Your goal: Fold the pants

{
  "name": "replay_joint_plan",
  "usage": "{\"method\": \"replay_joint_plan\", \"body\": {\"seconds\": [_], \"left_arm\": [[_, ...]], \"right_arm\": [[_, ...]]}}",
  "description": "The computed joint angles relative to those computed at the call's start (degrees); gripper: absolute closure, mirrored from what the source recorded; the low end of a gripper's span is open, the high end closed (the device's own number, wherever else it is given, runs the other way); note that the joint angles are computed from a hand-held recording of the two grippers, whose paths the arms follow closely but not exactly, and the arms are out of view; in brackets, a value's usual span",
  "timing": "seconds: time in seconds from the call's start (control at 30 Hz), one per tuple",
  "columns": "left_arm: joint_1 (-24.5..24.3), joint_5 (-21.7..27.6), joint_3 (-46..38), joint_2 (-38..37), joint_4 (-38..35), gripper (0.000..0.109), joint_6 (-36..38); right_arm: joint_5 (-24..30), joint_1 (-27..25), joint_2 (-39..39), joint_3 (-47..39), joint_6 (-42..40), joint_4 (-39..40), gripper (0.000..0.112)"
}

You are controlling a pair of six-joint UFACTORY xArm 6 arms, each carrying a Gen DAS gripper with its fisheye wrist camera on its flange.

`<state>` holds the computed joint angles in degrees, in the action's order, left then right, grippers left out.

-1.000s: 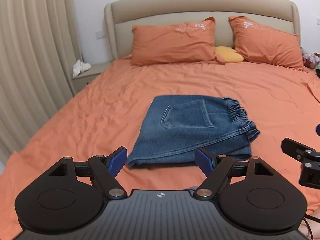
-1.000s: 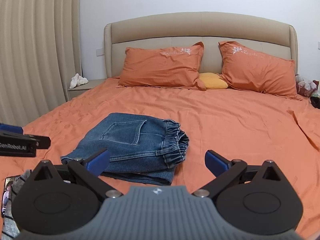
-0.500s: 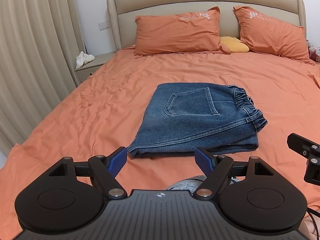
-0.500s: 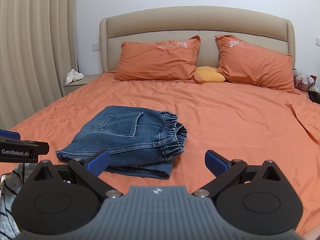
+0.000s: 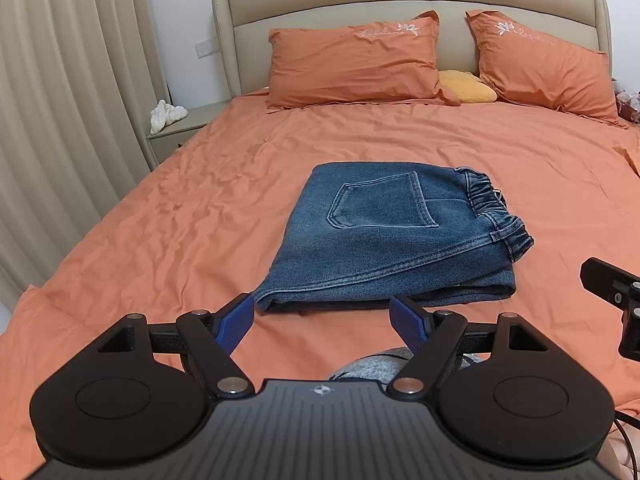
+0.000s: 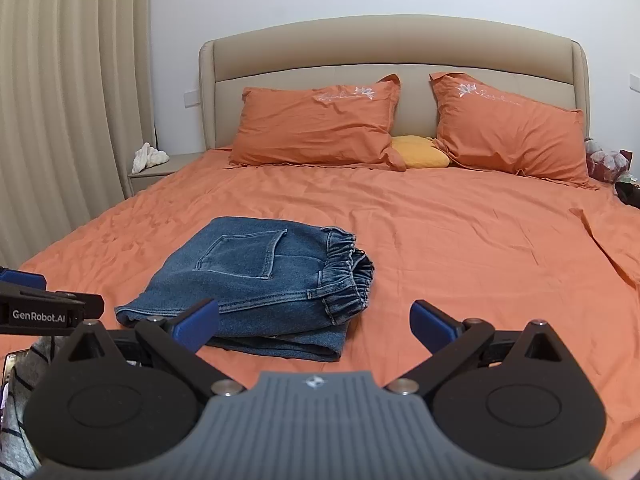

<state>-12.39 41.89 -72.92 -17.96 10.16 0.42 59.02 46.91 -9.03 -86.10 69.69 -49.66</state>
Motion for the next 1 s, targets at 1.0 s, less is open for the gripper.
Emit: {"method": "replay_joint_plan", "body": {"seconds": [1.0], "left_arm": [[-1.9, 1.5, 0.8, -1.3, 2.9, 0.018, -3.6]], "right_arm": [[0.2, 0.9, -0.9, 0.4, 0.3, -1.7, 0.015]]}}
